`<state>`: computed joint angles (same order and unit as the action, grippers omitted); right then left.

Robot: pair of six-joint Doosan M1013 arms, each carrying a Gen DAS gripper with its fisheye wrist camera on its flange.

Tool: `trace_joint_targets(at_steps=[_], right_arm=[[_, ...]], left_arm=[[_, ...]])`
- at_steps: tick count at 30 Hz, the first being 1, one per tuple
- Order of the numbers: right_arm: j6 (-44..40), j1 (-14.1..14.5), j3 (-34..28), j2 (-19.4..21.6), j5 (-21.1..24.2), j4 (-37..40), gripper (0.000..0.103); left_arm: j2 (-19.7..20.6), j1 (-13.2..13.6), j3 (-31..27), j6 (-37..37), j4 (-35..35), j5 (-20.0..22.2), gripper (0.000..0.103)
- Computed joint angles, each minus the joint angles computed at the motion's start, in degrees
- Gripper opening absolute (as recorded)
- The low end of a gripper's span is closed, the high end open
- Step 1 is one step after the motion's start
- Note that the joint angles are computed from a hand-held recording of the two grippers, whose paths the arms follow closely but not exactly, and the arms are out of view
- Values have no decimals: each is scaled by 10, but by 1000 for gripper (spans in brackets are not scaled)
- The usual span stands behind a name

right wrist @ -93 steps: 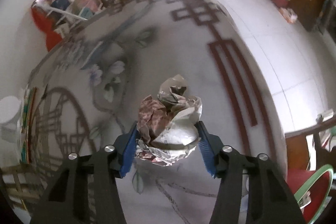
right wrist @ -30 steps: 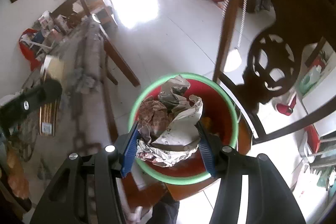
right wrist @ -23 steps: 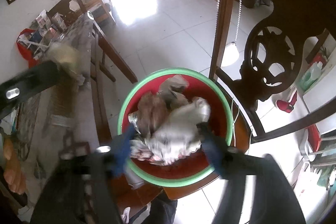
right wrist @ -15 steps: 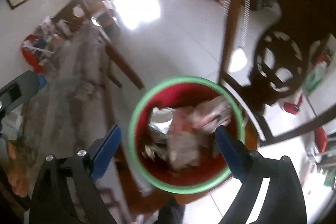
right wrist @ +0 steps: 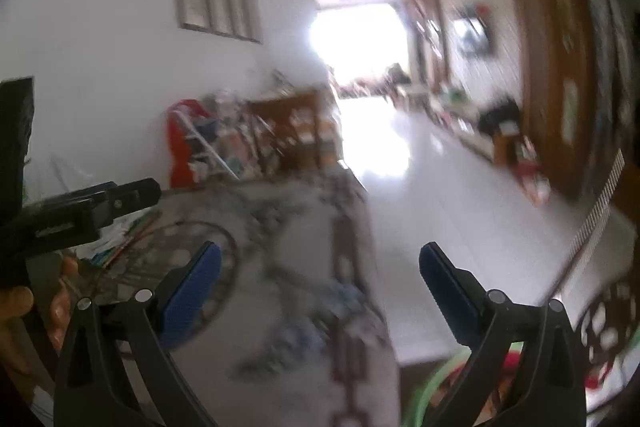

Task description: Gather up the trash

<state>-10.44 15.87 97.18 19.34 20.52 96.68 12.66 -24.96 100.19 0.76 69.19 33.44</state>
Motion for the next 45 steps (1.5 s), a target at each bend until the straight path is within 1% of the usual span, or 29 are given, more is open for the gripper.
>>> trace_joint_targets(at_steps=[1,2,5,6,8,9,11,14,17,22,26,28,31,33,34,37,41,45], right_arm=[[-14,10,-3,0,-2,10,96],[-13,23,-10,2,-4,6,96],[43,50,-32,10,-7,-33,96],[60,56,-38,12,-7,-42,96],[95,71,-57,22,-3,-60,96],[100,75,-64,26,3,-63,96],[133,83,-83,35,35,-89,96],[196,93,-111,46,82,-141,96],[226,107,-124,50,85,-172,96],[231,127,-133,53,84,-173,96],[230,137,-137,56,81,-173,96],[223,141,-137,55,82,-165,96],[211,147,-136,52,69,-159,96],[193,151,-133,48,59,-143,96],[191,151,-133,47,56,-142,96],[200,153,-133,44,46,-146,96],[202,154,-132,41,30,-152,96],[209,154,-131,40,24,-159,96]], left_arm=[[-9,3,9,-14,11,12,98],[-21,7,20,-39,32,33,98],[-42,8,45,-87,80,92,98],[-47,10,50,-91,88,106,98],[-57,11,61,-93,101,150,98],[-64,12,68,-95,104,158,98],[-76,21,78,-97,100,159,98],[-96,39,94,-107,87,145,98],[-112,52,107,-115,78,150,98],[-127,61,121,-121,66,184,98],[-140,70,131,-121,61,195,98],[-143,68,134,-119,60,204,98],[-138,60,130,-116,70,246,98],[-138,57,130,-115,78,258,98],[-140,57,131,-115,80,253,98],[-148,65,134,-114,77,217,98],[-150,70,134,-112,80,196,98],[-151,74,133,-110,75,176,98]])
